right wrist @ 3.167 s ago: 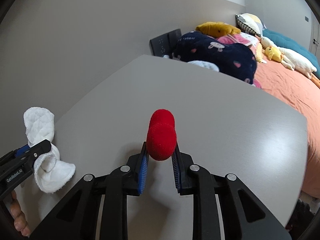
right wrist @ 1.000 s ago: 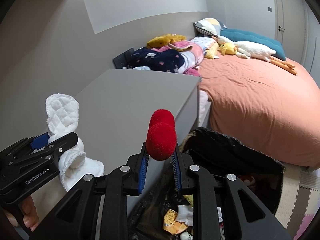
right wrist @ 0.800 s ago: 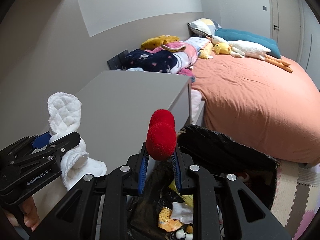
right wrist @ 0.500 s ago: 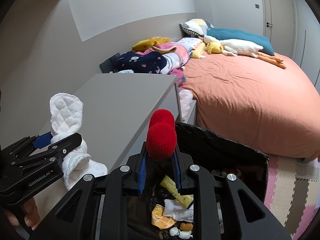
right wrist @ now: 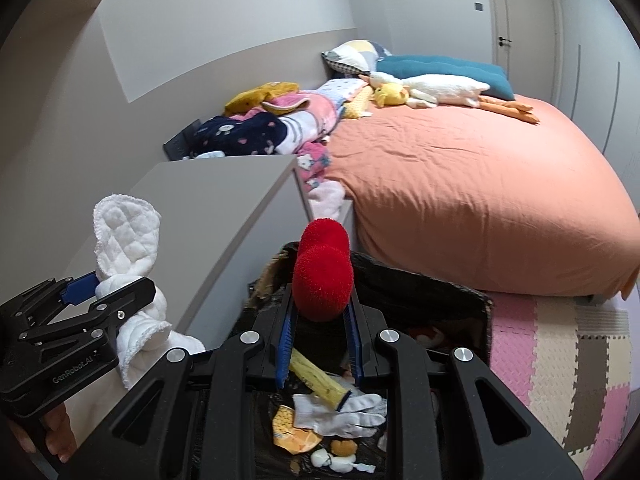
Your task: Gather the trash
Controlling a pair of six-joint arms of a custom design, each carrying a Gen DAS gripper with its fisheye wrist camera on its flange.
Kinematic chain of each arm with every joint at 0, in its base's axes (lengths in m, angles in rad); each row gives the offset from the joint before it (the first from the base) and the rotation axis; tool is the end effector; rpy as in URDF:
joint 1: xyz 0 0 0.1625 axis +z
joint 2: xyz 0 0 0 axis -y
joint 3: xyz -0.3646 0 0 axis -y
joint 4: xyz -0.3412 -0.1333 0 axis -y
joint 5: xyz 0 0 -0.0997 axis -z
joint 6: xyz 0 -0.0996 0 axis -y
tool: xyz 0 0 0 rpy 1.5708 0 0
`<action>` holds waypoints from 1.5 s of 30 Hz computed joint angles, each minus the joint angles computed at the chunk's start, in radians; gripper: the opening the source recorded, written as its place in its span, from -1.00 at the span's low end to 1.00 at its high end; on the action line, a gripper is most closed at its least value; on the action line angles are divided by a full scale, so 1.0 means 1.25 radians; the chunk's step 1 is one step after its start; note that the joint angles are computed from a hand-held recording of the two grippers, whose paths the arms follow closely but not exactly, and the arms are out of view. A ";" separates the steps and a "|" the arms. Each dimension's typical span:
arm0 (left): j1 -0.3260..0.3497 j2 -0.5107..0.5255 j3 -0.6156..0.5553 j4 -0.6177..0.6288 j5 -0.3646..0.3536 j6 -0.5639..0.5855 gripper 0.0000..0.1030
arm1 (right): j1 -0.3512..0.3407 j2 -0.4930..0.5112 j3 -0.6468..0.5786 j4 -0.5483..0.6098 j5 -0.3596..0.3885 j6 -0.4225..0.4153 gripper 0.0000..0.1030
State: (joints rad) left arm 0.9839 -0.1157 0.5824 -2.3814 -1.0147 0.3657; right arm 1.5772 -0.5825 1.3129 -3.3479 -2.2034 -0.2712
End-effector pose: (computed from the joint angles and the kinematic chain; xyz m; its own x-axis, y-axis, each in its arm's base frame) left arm -0.2823 -0.7601 0.0050 -0.5660 0.5812 -0.5847 0.7750 0.6169 -0.1372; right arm 0.0788 -0.6776 0.1816 -0.7793 0.3541 0.5170 -0.2200 0.6179 -0.7549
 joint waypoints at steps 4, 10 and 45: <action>-0.006 -0.004 0.017 0.002 -0.017 0.010 0.08 | -0.008 -0.018 0.033 -0.028 -0.014 0.003 -0.53; -0.018 -0.002 0.035 0.008 -0.039 0.035 0.09 | -0.017 -0.043 0.072 -0.056 -0.030 0.009 -0.53; -0.011 0.005 0.041 0.023 -0.051 0.101 0.89 | -0.025 -0.027 0.052 -0.110 -0.109 0.006 0.40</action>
State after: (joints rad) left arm 0.9697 -0.1094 0.6335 -2.3524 -1.0790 0.4915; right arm 1.5464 -0.6168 1.3779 -3.4854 -2.3392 -0.2638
